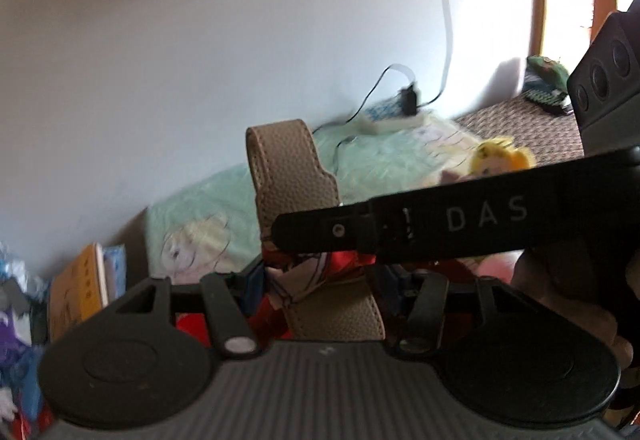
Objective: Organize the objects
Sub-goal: 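Lift the beige strap with the right gripper over the red box, then lower the strap into the red box and open the right gripper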
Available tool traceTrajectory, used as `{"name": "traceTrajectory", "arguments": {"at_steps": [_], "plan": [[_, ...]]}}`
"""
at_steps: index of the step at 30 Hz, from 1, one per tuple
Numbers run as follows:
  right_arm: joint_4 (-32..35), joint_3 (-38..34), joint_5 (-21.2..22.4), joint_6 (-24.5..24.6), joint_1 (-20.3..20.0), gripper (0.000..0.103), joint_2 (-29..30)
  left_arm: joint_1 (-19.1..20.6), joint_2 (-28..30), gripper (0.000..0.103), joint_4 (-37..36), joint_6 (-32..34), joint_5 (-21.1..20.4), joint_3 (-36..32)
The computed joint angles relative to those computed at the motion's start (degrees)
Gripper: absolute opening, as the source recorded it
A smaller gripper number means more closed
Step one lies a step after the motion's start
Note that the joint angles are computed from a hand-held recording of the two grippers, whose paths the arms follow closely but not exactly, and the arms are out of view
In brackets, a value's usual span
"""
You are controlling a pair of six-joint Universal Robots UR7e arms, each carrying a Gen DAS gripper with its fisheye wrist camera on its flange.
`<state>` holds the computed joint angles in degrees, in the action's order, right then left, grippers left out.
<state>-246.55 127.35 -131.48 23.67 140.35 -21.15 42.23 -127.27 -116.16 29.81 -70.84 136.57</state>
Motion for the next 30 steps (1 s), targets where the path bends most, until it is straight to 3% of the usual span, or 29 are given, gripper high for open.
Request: {"name": "traceTrajectory", "arguments": {"at_steps": [8,15,21,30], "plan": [[6.93,-0.36,13.65,7.61,-11.39,0.038,2.91,10.92,8.57,0.057,-4.70,3.13,4.07,1.46],[15.82,-0.10,21.86,13.20,-15.81,0.038,2.18,14.79,12.13,0.056,-3.84,2.40,7.73,1.84],[22.71,-0.45,25.45,14.46,-18.13,0.038,0.71,15.95,14.23,0.056,-3.07,1.56,10.16,1.82],[24.35,-0.40,28.06,14.99,-20.85,0.039,0.71,11.78,11.85,0.058,-3.96,1.95,16.42,6.04]]}}
